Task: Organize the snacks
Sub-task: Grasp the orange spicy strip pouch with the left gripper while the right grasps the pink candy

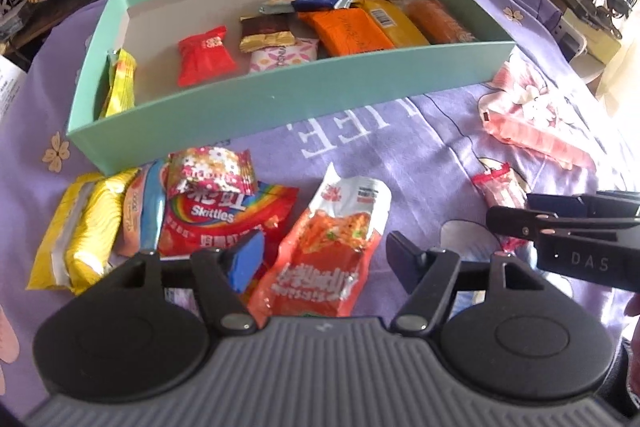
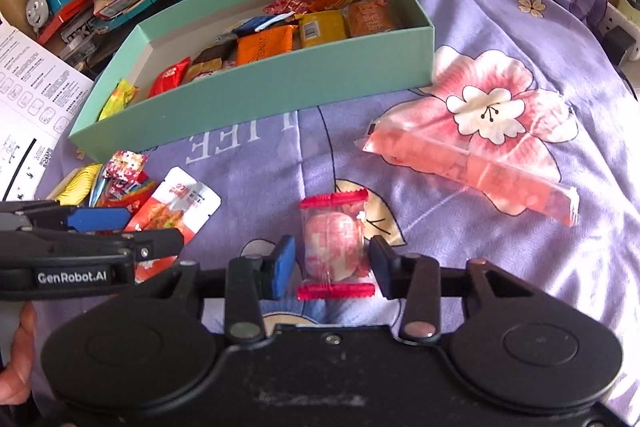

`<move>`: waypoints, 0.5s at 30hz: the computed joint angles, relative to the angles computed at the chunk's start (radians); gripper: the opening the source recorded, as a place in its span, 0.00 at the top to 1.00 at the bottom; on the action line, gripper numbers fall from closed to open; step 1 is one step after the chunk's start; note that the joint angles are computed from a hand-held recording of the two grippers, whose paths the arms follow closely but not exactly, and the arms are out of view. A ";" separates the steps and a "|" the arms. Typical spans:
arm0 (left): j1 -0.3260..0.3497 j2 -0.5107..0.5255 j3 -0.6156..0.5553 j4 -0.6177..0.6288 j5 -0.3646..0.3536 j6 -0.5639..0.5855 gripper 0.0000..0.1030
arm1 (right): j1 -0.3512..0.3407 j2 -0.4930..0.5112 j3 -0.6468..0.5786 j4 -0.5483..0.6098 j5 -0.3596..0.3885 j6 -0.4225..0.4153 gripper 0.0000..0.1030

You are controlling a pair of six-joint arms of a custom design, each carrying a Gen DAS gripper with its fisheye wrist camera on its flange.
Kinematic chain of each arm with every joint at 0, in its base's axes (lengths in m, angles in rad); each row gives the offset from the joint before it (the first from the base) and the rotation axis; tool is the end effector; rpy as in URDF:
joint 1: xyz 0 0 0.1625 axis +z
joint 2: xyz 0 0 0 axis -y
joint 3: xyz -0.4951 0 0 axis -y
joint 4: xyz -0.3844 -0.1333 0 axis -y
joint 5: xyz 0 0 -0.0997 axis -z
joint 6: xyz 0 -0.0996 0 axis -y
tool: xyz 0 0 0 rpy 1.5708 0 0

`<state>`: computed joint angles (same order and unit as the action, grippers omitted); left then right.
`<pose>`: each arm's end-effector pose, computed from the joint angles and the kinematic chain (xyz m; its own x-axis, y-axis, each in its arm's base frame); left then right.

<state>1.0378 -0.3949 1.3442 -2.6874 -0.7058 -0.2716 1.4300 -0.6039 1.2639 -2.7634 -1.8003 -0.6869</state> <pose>-0.2213 -0.7866 -0.0066 -0.7346 -0.0155 -0.6783 0.3155 0.8773 -0.3618 -0.0092 -0.8535 0.1750 -0.8096 -0.3468 0.4735 -0.5076 0.8187 -0.2683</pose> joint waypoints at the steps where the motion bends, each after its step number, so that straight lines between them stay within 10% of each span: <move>1: -0.001 0.004 -0.007 0.009 0.005 0.004 0.33 | 0.001 0.003 -0.001 -0.007 -0.002 -0.008 0.59; 5: -0.006 0.023 -0.029 0.038 0.019 0.034 0.30 | 0.002 0.011 -0.007 -0.016 0.001 -0.034 0.59; 8: -0.015 0.036 -0.039 0.068 0.030 0.070 0.58 | -0.004 0.006 0.004 -0.025 0.012 -0.066 0.60; 15: -0.020 0.030 -0.033 0.072 -0.025 0.047 0.58 | -0.019 -0.017 0.027 -0.029 0.030 -0.071 0.68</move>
